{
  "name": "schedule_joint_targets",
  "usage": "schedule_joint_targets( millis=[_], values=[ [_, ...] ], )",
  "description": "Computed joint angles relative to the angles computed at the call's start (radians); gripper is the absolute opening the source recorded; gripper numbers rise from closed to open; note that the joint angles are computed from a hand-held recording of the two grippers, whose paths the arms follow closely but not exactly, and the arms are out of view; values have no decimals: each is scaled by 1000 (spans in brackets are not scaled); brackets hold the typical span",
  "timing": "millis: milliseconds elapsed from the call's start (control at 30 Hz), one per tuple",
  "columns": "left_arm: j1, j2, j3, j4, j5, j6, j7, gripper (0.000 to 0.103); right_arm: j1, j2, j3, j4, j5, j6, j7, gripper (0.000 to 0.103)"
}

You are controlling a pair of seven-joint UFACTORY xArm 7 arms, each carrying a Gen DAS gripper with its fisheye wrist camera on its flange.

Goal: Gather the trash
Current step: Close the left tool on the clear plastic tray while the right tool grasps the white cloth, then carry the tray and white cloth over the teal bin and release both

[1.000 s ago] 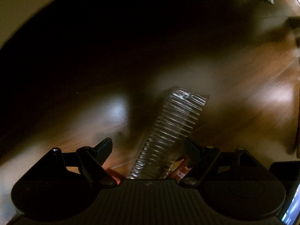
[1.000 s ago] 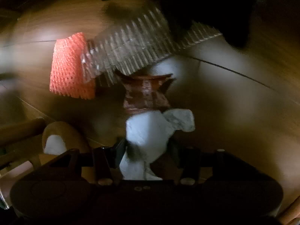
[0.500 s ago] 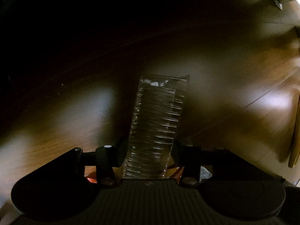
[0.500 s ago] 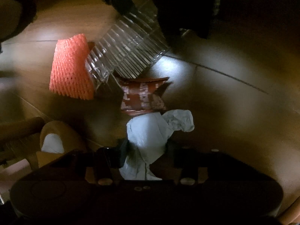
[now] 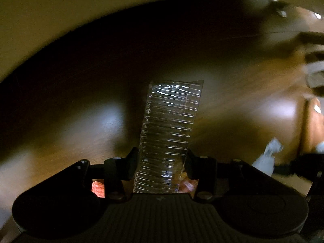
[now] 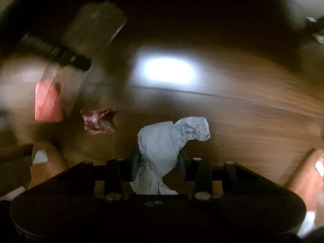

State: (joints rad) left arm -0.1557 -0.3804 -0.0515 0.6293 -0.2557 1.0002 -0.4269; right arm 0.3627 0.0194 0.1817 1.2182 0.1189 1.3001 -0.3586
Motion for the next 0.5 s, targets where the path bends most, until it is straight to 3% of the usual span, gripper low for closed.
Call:
schedule_joint_targets(
  millis=[367,500],
  values=[
    [-57,-30,-17,295,-29,284,51,45,-74,-96,-54,228,94,182,-12,37],
    [-70,-7,-51,451,-21,367,10,45,-109,-120,-80,313,143,242,-26,37]
  ],
)
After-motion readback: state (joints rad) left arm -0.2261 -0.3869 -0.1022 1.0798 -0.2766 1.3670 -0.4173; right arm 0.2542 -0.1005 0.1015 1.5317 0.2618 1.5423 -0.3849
